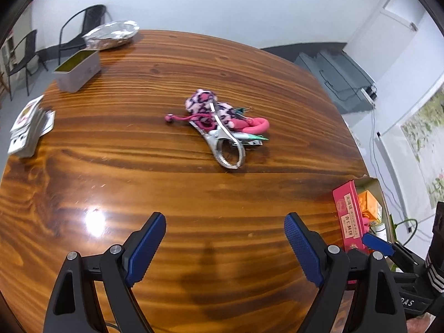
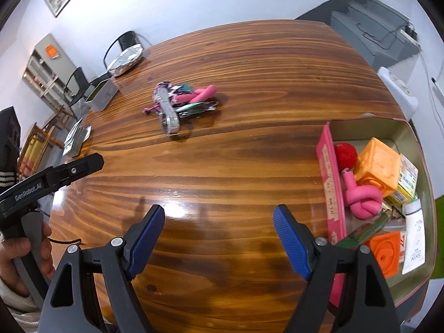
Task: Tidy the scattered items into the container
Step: 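Withdraw both grippers from the tin toward the pile with the metal clip, then lower the left gripper to the metal clip while the right moves to the leopard plush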
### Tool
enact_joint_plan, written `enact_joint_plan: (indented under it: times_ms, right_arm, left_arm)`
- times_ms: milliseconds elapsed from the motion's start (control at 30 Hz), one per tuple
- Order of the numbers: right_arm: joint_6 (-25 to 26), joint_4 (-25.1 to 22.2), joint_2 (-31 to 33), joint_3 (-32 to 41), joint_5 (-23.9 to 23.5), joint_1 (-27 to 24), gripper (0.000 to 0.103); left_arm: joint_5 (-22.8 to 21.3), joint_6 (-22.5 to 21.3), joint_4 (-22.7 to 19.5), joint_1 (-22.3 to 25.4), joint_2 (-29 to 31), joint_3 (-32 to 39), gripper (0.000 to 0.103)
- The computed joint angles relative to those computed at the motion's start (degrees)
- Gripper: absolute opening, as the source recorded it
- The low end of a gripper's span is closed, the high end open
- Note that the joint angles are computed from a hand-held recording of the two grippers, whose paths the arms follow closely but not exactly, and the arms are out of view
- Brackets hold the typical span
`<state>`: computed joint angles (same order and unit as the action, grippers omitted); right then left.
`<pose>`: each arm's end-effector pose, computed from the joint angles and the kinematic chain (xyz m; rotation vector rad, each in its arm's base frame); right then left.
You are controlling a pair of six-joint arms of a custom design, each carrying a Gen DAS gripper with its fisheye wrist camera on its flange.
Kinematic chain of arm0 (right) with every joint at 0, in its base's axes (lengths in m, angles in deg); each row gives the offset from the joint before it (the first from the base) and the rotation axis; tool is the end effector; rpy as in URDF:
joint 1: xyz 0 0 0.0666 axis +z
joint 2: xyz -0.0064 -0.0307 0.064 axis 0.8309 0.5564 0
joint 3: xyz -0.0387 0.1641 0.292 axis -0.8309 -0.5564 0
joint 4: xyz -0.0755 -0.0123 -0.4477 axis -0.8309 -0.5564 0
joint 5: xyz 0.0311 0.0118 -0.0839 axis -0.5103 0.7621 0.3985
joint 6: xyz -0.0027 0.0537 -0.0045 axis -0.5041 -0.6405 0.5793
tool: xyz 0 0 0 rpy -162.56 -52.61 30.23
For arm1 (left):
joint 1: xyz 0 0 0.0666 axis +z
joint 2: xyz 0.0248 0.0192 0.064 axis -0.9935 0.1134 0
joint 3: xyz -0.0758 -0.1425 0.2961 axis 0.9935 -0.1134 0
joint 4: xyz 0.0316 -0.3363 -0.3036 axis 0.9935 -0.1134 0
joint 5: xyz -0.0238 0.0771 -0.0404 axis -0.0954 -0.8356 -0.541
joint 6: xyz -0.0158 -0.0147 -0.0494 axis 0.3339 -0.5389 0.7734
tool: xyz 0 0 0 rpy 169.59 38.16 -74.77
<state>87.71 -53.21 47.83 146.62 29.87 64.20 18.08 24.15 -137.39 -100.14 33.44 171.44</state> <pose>0.6121 0.0986 0.3812 -0.6132 2.6325 0.4709 0.5454 -0.1603 0.3734 -0.6126 2.5052 -0.2831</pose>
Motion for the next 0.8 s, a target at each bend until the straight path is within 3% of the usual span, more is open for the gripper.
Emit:
enact_joint_plan:
  times_ms: [267,800]
  right_arm:
    - [-2.0,0.4,0.9,0.6,1.8,-0.5,0.083]
    - [-3.4,-1.7,5.6,5.0,5.2,0.5,0.083]
  left_arm:
    - [3.6,-3.7,-1.0,1.9,8.0,7.6,0.089]
    - [5.0,-7.2,-5.0,6.8,22.9,22.7,0.089]
